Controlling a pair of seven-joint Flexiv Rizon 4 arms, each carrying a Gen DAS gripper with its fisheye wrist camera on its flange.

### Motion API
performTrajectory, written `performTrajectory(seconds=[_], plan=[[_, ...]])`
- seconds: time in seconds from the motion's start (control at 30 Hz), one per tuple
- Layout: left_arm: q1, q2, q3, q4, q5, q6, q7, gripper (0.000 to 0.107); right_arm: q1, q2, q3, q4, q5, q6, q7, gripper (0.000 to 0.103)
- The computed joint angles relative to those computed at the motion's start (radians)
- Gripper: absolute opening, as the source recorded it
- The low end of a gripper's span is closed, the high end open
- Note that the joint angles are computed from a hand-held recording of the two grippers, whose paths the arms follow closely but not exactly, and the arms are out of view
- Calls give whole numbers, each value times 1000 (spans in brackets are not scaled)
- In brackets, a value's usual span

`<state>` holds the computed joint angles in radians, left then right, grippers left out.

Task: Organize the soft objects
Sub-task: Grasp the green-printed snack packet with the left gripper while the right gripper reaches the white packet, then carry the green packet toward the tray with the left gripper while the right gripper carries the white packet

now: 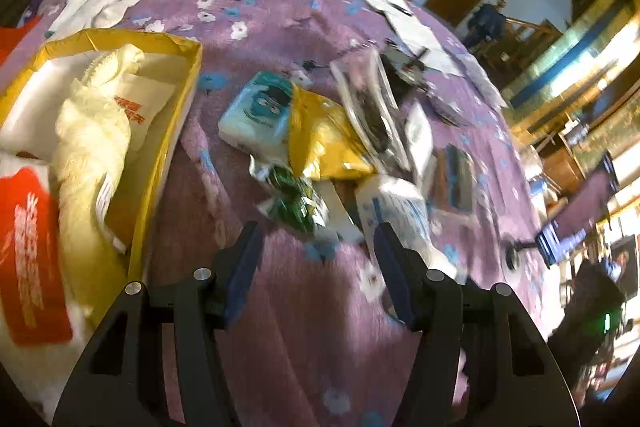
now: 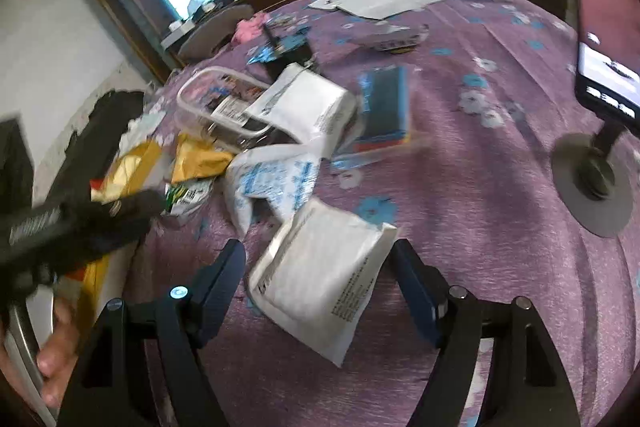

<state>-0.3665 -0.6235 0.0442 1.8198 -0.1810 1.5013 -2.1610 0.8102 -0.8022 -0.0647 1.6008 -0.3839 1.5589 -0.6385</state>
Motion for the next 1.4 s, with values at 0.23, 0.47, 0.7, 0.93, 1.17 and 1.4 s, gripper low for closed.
performTrajectory(seconds=[0.23, 0.47, 0.7, 0.93, 1.17, 1.4], plan=[[-131, -72, 194, -191, 146, -252, -119, 58, 19, -1, -17, -16, -19, -48, 10, 76], [-89, -48, 133, -159, 247, -244, -124, 34, -6, -16, 24, -71, -33, -119, 24, 76], [-1, 29, -12, 7, 194, -135, -53, 33, 58, -26, -43, -115, -150, -272, 84, 74], [44, 56, -106, 111, 70, 8, 16, 33, 79, -13, -67, -99, -298, -348, 153, 58], [33, 58, -136, 172, -5, 86, 53, 32, 98, 27, -110, -13, -439, -280, 289, 47], [97, 83, -230, 251, -36, 206, 87, 31, 116, 47, -208, 74, -487, -2, 418, 46]])
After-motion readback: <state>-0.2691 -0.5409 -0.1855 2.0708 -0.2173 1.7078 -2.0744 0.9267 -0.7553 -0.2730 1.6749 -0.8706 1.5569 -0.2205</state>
